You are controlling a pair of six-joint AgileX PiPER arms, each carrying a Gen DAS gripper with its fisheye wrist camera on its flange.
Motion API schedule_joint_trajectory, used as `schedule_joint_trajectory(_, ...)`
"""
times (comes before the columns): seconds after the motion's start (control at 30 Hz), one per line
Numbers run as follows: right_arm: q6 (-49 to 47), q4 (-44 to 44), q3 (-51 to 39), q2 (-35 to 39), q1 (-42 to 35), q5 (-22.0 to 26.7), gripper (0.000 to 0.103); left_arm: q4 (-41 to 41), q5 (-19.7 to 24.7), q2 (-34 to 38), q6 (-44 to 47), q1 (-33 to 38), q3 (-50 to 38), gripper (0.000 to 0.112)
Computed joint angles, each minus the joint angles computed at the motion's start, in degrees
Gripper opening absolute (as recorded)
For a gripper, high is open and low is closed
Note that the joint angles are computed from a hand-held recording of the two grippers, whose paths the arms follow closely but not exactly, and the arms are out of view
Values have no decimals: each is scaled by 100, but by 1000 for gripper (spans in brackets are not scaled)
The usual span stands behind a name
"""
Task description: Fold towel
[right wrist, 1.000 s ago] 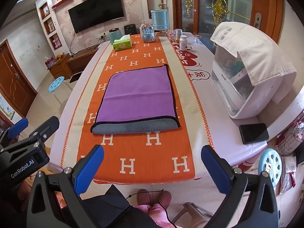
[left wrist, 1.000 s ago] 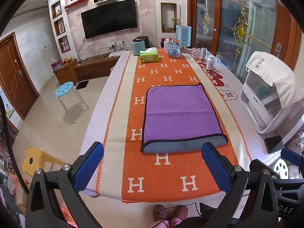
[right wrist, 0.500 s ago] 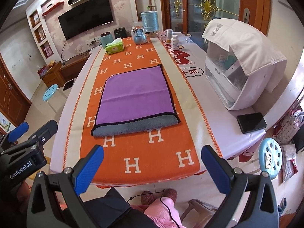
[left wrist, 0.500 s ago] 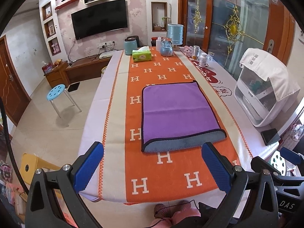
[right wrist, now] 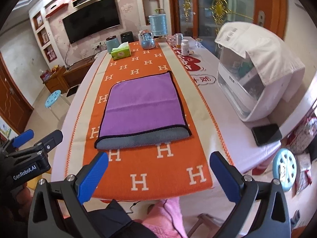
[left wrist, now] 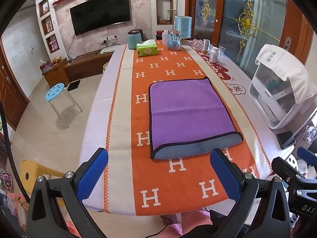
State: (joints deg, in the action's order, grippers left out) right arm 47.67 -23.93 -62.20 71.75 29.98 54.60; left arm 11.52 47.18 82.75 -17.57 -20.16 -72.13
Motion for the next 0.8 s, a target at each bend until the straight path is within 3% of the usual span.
schedule_joint_trajectory(0.2, -925, 231, -99, 321, -477, -501, 102, -267, 78, 573, 310, 268, -376, 102)
schedule_joint_trajectory(0.43, -2538, 1120, -248, 942, -1345, -1069, 99, -567, 154, 1427, 538, 495, -961, 102)
schedule_joint_trajectory(0.8, -4652, 2246, -478, 2029, -2211, -1696, 87, -811, 872, 3028, 762, 642, -2391, 102)
